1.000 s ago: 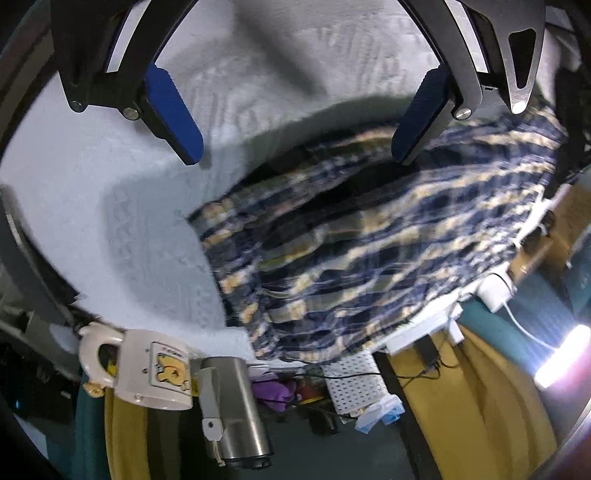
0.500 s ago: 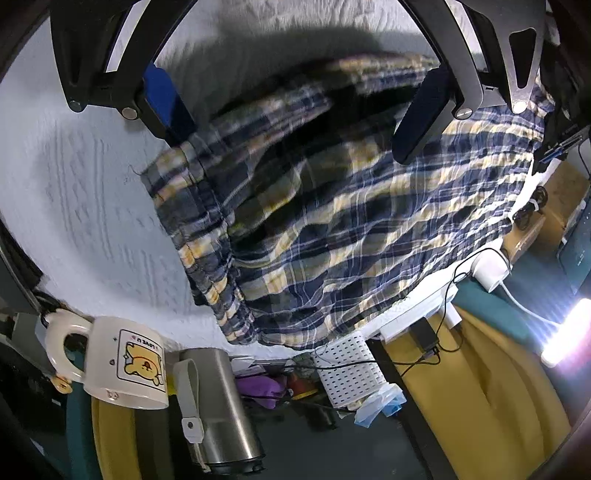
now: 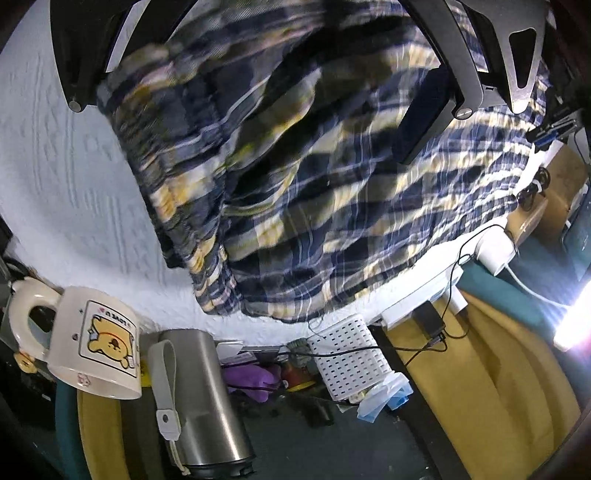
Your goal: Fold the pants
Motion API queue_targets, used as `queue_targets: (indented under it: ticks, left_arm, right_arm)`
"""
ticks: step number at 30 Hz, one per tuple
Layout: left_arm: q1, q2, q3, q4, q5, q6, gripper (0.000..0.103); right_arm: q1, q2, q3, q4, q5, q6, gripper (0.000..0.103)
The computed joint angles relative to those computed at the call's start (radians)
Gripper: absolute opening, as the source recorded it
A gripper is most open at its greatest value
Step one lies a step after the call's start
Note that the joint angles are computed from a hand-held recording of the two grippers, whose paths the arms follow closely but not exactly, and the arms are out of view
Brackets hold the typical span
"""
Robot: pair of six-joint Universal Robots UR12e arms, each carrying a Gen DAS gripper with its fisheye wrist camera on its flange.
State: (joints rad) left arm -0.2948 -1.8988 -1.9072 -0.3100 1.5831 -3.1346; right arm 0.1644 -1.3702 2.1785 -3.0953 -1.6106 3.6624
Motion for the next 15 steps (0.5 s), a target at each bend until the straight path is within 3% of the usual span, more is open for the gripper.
queue_targets:
  ticks: [10, 12, 15]
  left_arm:
    - [-0.008, -0.014, 0.022, -0.028, 0.013, 0.006, 0.047]
    - [-0.002, -0.02, 0.023, -0.022, -0.007, 0.007, 0.058]
    - [0.009, -0.026, 0.023, -0.007, -0.035, -0.019, 0.058]
  right_arm:
    - [-0.02, 0.014, -0.01, -0.02, 0.053, -0.012, 0.103]
    - [-0.024, 0.012, -0.005, -0.026, 0.065, -0.004, 0.103]
    - [-0.031, 0.002, 0.003, -0.019, 0.091, -0.001, 0.103]
